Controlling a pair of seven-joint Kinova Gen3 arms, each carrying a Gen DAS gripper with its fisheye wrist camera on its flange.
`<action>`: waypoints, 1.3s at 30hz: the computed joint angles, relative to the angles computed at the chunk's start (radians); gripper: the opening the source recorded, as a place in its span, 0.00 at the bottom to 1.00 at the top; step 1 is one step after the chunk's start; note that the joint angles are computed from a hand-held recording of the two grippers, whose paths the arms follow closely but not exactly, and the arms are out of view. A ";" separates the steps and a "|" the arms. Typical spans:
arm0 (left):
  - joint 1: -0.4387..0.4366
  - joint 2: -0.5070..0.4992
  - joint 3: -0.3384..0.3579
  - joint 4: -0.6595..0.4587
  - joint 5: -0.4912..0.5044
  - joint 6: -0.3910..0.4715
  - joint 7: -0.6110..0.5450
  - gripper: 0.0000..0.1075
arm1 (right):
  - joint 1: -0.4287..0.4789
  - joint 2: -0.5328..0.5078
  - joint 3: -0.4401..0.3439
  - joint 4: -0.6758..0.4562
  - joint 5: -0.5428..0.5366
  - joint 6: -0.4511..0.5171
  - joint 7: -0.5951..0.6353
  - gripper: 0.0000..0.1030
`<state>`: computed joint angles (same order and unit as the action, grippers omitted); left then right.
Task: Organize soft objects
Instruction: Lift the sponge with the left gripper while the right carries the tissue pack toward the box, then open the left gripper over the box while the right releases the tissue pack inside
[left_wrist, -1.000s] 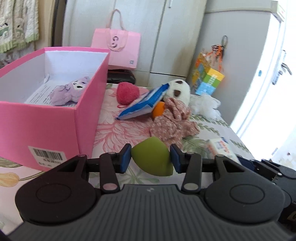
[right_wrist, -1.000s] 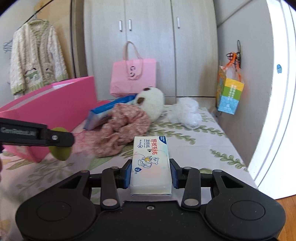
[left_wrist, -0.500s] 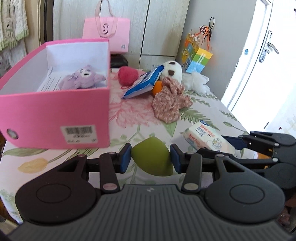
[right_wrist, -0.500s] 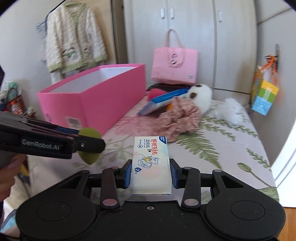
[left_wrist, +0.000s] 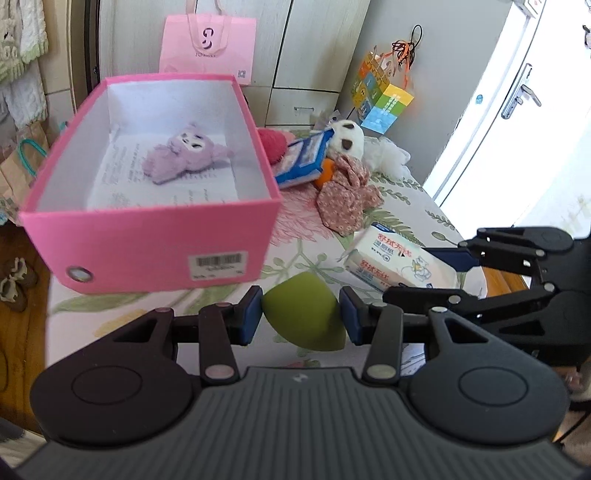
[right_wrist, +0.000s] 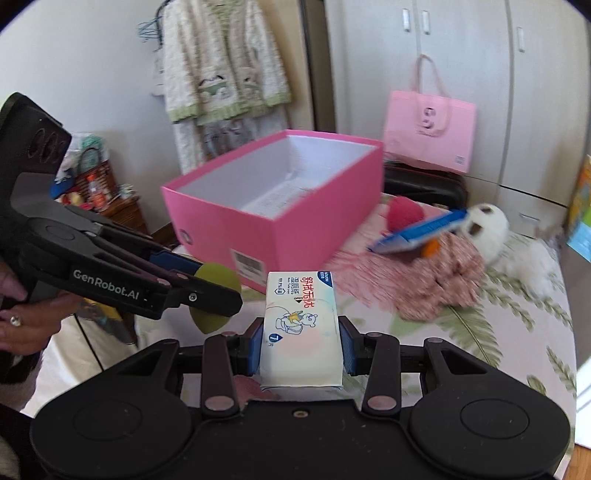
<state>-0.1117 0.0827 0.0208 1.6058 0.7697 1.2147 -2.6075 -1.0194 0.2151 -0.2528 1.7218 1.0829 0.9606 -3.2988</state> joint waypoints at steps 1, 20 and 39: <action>-0.007 0.005 -0.004 -0.017 0.003 0.015 -0.003 0.41 | 0.011 -0.003 0.000 -0.014 -0.011 -0.014 0.031 0.45; -0.049 0.268 0.077 -0.422 0.025 -0.017 0.176 0.41 | 0.091 0.077 0.237 -0.249 -0.148 -0.287 0.421 0.45; 0.128 0.633 0.137 -0.980 -0.385 0.011 0.598 0.41 | 0.534 0.467 -0.029 -0.856 -0.645 -0.144 1.188 0.45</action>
